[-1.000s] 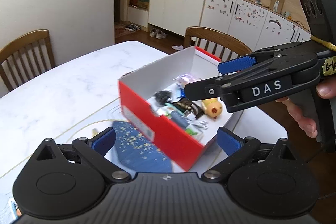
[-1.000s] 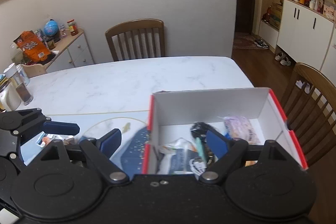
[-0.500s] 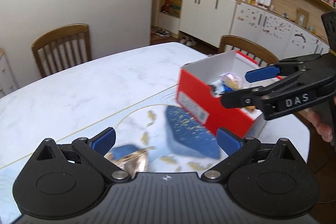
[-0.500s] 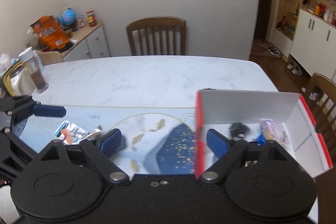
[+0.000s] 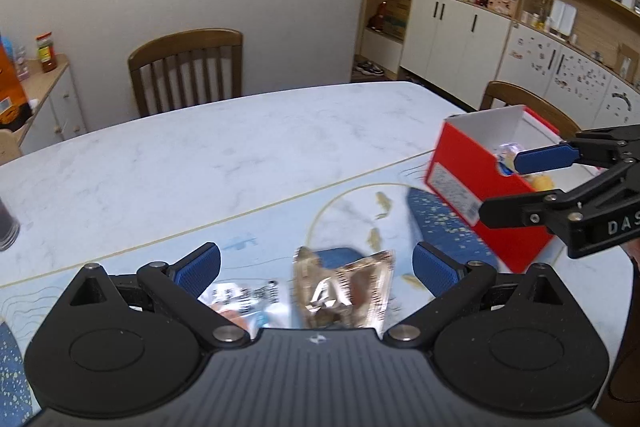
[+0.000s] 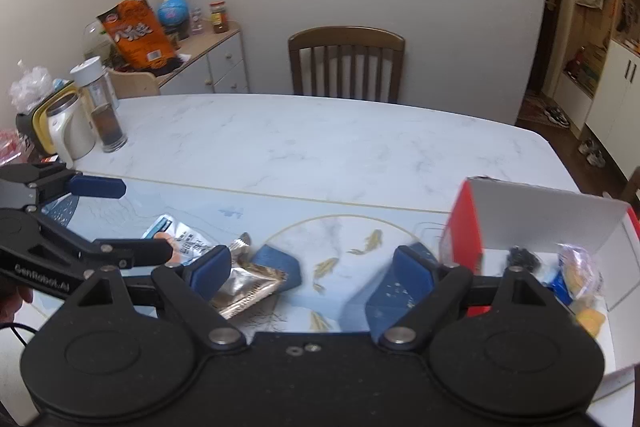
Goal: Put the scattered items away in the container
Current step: 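Withdraw both grippers from the box toward the gold foil bag and sausage pack, then grasp the gold foil snack bag with the right gripper while the left grasps the white sausage pack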
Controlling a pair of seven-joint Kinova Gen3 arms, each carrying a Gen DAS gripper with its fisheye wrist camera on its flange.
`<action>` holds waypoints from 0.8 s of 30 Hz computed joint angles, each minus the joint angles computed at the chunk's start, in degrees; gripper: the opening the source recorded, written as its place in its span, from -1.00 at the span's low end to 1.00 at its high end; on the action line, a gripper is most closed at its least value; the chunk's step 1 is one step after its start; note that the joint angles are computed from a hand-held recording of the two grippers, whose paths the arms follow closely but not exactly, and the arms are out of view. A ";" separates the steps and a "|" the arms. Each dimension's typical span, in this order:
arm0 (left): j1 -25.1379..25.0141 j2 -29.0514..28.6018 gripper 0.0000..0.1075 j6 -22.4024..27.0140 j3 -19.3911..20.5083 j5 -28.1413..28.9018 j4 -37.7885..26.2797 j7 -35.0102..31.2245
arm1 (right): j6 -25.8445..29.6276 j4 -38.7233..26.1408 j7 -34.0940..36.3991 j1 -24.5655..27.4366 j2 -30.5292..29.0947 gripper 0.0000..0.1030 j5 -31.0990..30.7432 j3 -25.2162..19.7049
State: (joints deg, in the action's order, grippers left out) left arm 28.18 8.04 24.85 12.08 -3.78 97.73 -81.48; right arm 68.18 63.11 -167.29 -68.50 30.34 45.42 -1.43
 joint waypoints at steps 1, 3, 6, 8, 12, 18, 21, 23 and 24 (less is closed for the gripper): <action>0.07 0.00 0.91 -0.28 -0.37 -0.47 0.40 0.48 | -0.24 -0.44 0.41 0.11 0.43 0.71 0.01 -0.08; -0.44 0.04 0.91 -0.91 -0.67 -0.44 1.37 0.51 | -0.93 -1.16 1.35 0.28 1.17 0.71 -0.16 -0.10; -1.50 0.63 0.91 -0.90 -0.73 0.60 2.10 -0.07 | -1.26 -2.72 3.10 0.09 2.61 0.70 -0.21 0.42; -1.85 1.00 0.91 -1.24 -0.97 0.74 2.59 -0.19 | -1.25 -3.94 4.32 -0.09 3.71 0.68 -0.52 0.81; -1.81 2.17 0.91 -1.02 -1.83 -0.11 2.50 1.06 | -0.14 -7.65 8.93 -0.16 6.68 0.66 -2.26 1.38; -1.74 3.95 0.91 -0.67 -2.93 -1.35 1.87 2.54 | -1.09 -11.12 13.90 0.40 9.57 0.61 -5.70 2.46; -2.00 4.66 0.91 -0.85 -3.08 -1.44 1.86 2.53 | -0.30 -13.48 16.37 0.56 11.59 0.55 -7.12 3.25; -2.22 5.16 0.91 -1.11 -3.23 -1.42 1.80 2.61 | -0.68 -14.39 18.02 1.03 12.44 0.55 -8.39 3.36; -2.64 5.43 0.91 -1.20 -3.03 -0.94 1.75 2.23 | -0.78 -15.00 19.04 1.26 12.93 0.55 -8.99 3.39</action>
